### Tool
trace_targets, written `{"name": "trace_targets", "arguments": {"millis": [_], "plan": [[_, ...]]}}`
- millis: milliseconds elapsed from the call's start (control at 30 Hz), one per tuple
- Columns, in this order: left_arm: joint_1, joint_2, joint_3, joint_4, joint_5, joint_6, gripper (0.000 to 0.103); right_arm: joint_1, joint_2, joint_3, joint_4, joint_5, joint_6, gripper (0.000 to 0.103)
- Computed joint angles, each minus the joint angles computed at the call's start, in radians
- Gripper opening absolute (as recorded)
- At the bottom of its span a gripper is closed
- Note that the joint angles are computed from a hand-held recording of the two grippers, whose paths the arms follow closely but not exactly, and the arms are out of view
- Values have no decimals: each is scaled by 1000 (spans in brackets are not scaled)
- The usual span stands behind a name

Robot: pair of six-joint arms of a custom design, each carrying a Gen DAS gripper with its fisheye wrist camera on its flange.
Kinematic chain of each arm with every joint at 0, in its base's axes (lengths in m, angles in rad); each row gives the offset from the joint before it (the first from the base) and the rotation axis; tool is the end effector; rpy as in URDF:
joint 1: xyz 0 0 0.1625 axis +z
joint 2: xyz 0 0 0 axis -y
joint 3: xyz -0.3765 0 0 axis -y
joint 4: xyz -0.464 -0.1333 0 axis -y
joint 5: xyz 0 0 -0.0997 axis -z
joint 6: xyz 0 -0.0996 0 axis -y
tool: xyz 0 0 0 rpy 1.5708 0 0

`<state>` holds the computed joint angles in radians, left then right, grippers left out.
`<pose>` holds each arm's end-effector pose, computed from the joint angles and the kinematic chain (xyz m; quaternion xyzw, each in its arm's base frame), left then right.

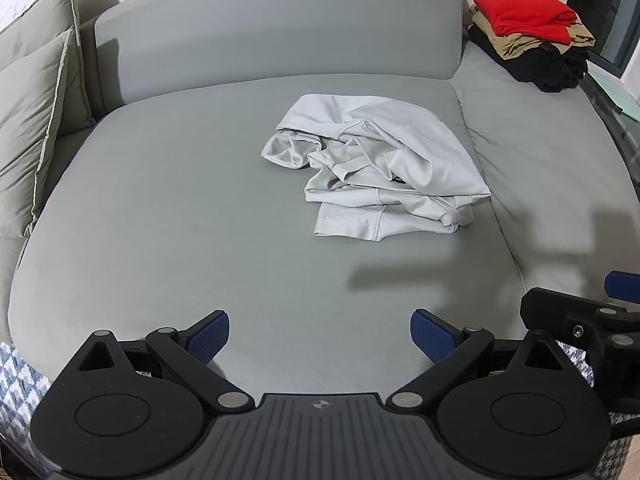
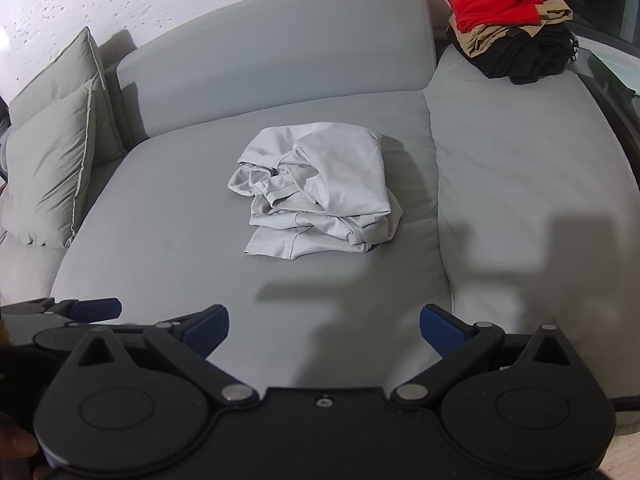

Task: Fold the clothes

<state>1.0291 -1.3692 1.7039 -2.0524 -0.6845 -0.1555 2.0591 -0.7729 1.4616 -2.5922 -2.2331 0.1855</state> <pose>-0.1401 -0.6410 0.3313 0.1420 0.8903 -0.2084 0.3793 0.4144 -0.6265 0.0888 0.0874 -0.9301 0.2538 0.2509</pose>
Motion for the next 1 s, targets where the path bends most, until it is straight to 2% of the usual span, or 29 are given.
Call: {"name": "trace_targets", "arguments": {"millis": [1000], "plan": [[2, -6, 2, 20, 4, -22, 98, -1, -4, 11, -10, -3, 7, 103]]}}
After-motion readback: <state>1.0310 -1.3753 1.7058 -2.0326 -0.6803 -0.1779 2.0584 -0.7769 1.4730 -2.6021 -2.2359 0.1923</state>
